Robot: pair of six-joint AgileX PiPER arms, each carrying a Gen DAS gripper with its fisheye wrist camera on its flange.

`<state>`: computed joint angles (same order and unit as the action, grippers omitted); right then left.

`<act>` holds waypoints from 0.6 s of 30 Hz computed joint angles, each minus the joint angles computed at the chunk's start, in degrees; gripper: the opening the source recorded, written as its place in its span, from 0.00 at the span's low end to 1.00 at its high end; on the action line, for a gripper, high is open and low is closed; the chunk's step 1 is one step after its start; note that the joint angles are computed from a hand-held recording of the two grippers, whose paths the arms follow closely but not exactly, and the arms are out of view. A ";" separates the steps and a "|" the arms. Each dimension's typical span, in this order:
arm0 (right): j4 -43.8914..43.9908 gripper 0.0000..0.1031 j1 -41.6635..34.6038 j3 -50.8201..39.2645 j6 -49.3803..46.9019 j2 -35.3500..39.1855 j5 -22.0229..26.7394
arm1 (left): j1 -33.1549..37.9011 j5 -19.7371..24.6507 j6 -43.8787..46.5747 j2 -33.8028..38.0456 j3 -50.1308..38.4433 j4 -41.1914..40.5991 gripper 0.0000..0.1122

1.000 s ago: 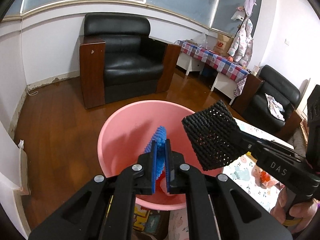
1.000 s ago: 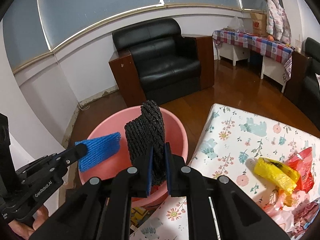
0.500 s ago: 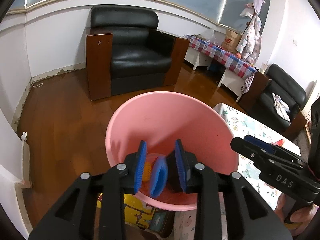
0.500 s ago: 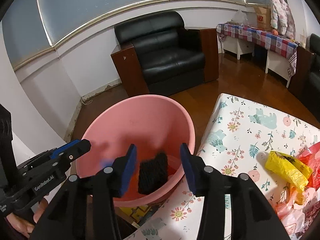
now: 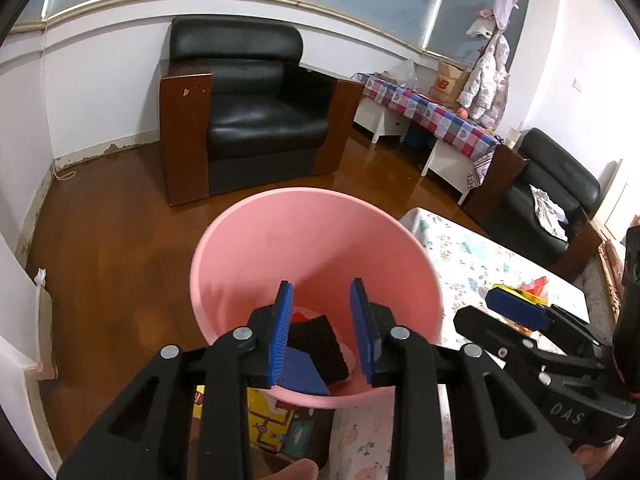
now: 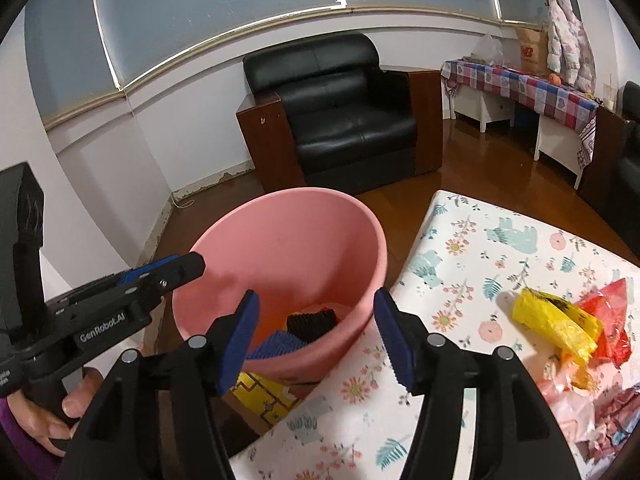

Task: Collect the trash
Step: 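Open the right tool to drop the black mesh while the left tool releases the blue mesh, then move both open tools back over the remaining trash on the table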

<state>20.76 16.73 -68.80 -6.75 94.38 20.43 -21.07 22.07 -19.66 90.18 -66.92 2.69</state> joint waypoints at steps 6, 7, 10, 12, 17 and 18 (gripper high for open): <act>2.18 0.62 -0.75 5.68 -2.26 -5.59 -0.65 | -2.95 0.64 -3.36 -1.40 0.15 2.85 0.26; 2.32 0.62 -0.94 6.63 -2.24 -6.58 -0.72 | -3.59 0.80 -4.03 -1.63 0.18 3.60 0.26; 3.44 0.63 -2.17 9.56 -3.29 -9.85 -0.74 | -5.82 1.53 -6.98 -2.15 -0.01 6.60 0.26; 3.38 0.64 -2.88 10.94 -3.35 -11.70 -0.58 | -7.08 2.08 -8.50 -2.20 -0.30 8.26 0.26; 5.19 0.66 -6.09 14.50 -5.49 -16.95 0.86 | -11.20 3.84 -13.66 -2.10 -1.10 12.97 0.26; 5.12 0.66 -6.81 15.45 -5.60 -18.20 1.09 | -11.87 4.14 -14.47 -1.98 -1.28 13.78 0.26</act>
<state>25.88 9.93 -53.34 -12.35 76.17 21.52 -32.94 26.21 -34.13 88.20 -68.20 16.47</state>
